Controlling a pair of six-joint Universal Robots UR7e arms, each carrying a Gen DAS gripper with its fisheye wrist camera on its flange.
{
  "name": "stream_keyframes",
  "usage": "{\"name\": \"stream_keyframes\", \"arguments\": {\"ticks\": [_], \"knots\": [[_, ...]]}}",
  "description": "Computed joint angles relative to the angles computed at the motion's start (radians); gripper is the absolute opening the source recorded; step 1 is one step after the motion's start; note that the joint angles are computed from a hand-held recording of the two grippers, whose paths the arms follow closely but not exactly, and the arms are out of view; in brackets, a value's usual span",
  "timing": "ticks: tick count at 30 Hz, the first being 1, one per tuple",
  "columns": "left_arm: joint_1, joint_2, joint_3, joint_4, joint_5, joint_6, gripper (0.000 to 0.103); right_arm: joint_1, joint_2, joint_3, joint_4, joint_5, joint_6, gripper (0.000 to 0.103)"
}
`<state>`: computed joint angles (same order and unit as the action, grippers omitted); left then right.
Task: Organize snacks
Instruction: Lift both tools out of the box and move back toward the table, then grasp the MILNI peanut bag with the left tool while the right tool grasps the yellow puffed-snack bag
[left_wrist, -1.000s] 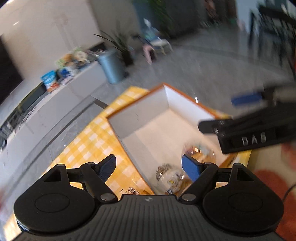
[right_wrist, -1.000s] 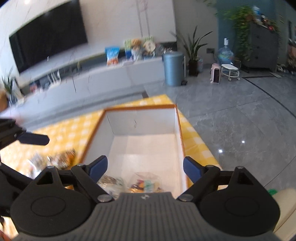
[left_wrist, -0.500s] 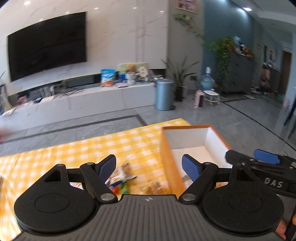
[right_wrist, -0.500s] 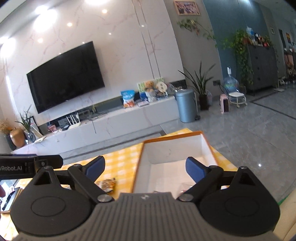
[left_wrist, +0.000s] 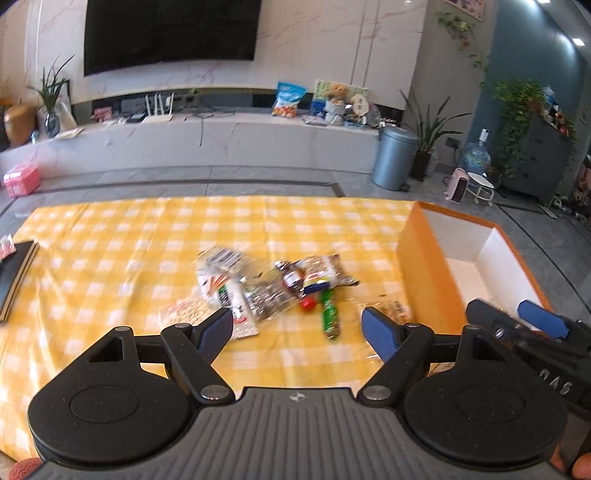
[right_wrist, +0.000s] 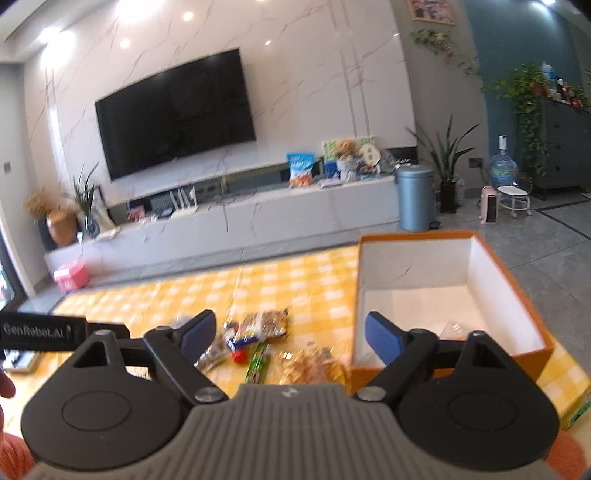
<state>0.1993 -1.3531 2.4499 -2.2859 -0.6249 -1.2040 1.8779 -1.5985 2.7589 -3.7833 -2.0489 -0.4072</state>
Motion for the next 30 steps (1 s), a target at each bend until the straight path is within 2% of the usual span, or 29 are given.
{"name": "stream_keyframes", "arguments": {"ticks": [5,9,11,13,15,18,25,30], "knots": [[0.034,-0.016,0.043,-0.037,-0.021,0.003,0.093,-0.022,0.141,-0.006,-0.049,0.004,-0.021,0.075],[0.083,0.015,0.036,-0.083,-0.024,0.098,0.093,-0.044,0.255,-0.026,-0.102,0.008,-0.057,0.073],[0.112,0.041,0.021,-0.110,-0.035,0.156,0.093,-0.055,0.326,-0.044,-0.155,-0.006,-0.103,0.071],[0.138,0.061,0.010,-0.121,-0.037,0.201,0.093,-0.043,0.428,-0.074,-0.243,-0.071,-0.168,0.071],[0.159,0.075,0.004,-0.128,-0.038,0.239,0.093,-0.042,0.525,-0.105,-0.323,-0.115,-0.240,0.067],[0.196,0.086,-0.003,-0.141,-0.038,0.297,0.093,-0.059,0.606,-0.146,-0.361,-0.150,-0.317,0.065],[0.266,0.089,-0.037,-0.031,-0.006,0.306,0.093,-0.110,0.714,-0.229,-0.402,-0.181,-0.417,0.065],[0.324,0.105,-0.074,0.050,-0.015,0.223,0.093,-0.133,0.732,-0.249,-0.372,-0.199,-0.403,0.065]]}}
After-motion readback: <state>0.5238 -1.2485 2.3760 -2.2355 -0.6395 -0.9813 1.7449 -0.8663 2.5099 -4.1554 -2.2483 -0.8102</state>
